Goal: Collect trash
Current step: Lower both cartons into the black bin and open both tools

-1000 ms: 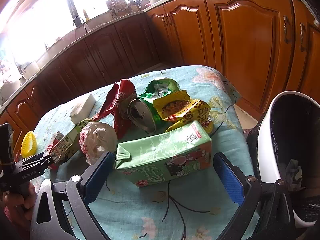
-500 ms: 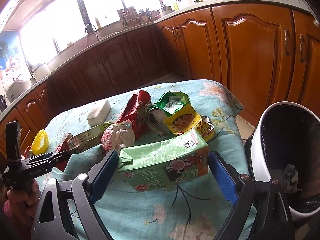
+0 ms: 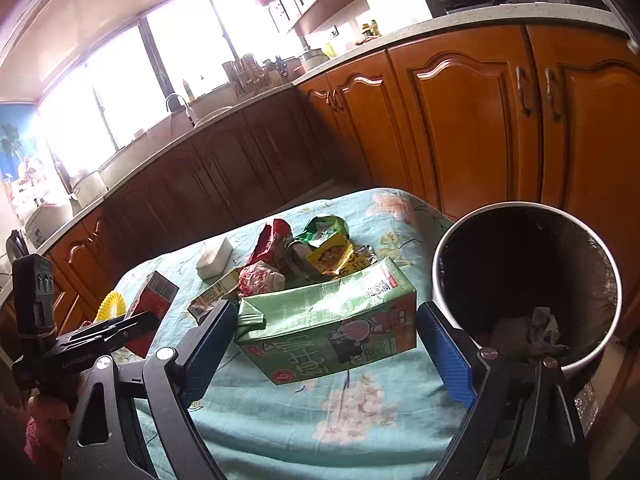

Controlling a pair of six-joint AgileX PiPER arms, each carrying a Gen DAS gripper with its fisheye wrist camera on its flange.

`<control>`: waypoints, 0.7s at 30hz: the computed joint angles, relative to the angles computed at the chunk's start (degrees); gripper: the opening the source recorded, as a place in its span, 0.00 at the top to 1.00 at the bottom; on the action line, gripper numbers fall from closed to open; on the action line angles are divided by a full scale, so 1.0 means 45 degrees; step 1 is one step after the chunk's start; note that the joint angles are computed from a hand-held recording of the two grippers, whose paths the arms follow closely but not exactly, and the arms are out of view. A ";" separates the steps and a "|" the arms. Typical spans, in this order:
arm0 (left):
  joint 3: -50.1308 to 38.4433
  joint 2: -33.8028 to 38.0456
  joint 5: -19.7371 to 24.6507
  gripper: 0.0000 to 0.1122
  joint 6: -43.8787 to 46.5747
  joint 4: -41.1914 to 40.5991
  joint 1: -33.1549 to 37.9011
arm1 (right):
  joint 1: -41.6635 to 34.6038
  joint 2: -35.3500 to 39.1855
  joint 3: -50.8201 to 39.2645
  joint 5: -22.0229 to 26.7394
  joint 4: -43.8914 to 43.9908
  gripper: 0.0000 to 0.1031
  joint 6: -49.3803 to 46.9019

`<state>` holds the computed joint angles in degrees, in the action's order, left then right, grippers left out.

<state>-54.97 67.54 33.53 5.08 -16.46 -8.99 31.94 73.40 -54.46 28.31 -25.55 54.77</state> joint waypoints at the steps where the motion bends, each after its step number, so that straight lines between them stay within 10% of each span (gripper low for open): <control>1: -0.0046 0.0010 -0.0013 0.58 -0.0131 0.0152 -0.0256 | -0.0046 -0.0261 0.0121 0.0136 -0.0115 0.11 0.0095; 21: -0.3981 0.4507 -0.0368 0.58 -0.1910 0.1912 -0.4137 | -0.5241 -0.2952 0.1625 0.0562 0.4013 0.11 -0.5415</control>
